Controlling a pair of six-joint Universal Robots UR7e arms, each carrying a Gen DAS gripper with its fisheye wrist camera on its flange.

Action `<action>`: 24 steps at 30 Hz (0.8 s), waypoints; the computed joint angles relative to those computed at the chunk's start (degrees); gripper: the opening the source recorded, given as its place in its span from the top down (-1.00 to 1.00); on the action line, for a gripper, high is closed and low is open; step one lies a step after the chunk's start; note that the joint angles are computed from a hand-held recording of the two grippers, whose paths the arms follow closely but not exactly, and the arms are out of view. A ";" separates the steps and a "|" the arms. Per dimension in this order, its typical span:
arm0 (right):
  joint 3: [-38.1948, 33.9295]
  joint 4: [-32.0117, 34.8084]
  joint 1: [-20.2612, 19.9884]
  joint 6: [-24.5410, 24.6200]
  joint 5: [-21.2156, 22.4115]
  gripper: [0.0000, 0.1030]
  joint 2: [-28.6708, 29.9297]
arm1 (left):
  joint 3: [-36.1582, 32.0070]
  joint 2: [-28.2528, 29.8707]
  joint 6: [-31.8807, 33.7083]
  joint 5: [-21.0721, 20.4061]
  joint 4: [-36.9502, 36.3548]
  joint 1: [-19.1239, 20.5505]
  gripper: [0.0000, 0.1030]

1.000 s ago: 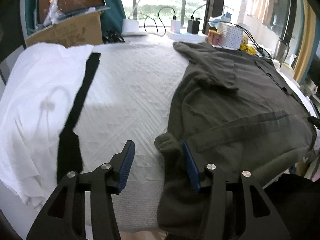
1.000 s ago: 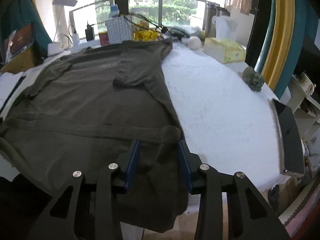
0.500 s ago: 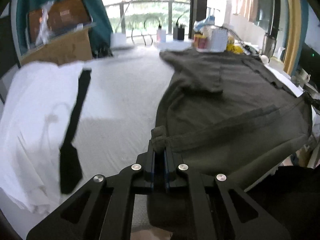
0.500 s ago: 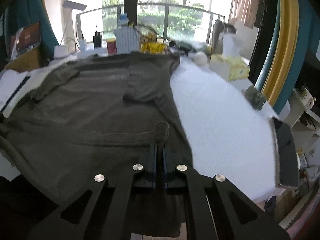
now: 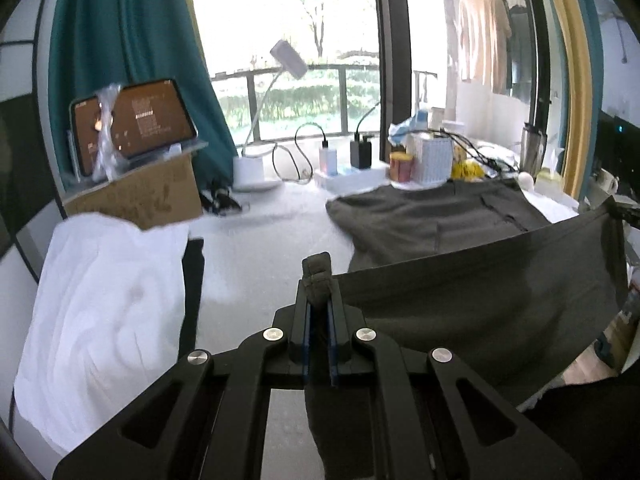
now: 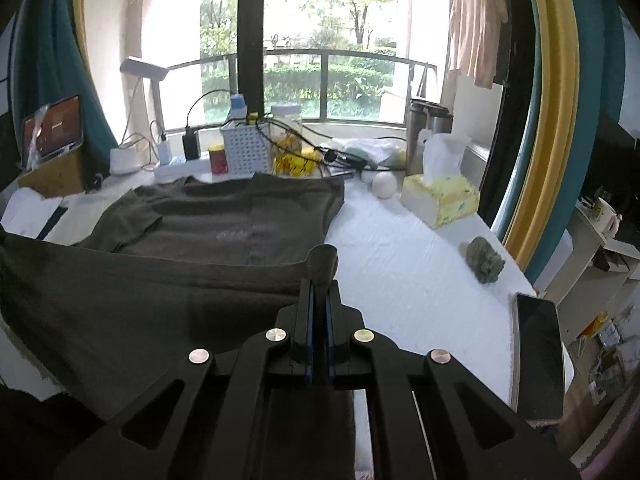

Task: Fold small clothes
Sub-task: 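Lift the hem with both grippers and fold it over toward the collar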

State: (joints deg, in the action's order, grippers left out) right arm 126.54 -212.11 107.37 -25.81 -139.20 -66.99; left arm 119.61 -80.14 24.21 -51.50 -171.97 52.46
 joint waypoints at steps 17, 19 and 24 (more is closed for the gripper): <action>-9.50 0.55 -3.18 -5.55 4.14 0.91 2.47 | -12.78 11.80 6.61 -3.49 -6.78 1.18 0.85; -11.20 1.13 -3.81 -6.33 4.82 0.91 3.01 | -14.76 13.65 7.30 -4.15 -7.43 1.56 0.85; -15.80 2.26 -5.47 -8.27 6.90 0.91 4.72 | -20.03 18.11 8.54 -5.43 -8.42 2.70 0.85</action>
State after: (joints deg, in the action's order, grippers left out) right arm 110.75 -209.85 101.91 -34.08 -132.30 -62.27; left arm 99.58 -62.03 32.75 -56.93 -180.39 55.16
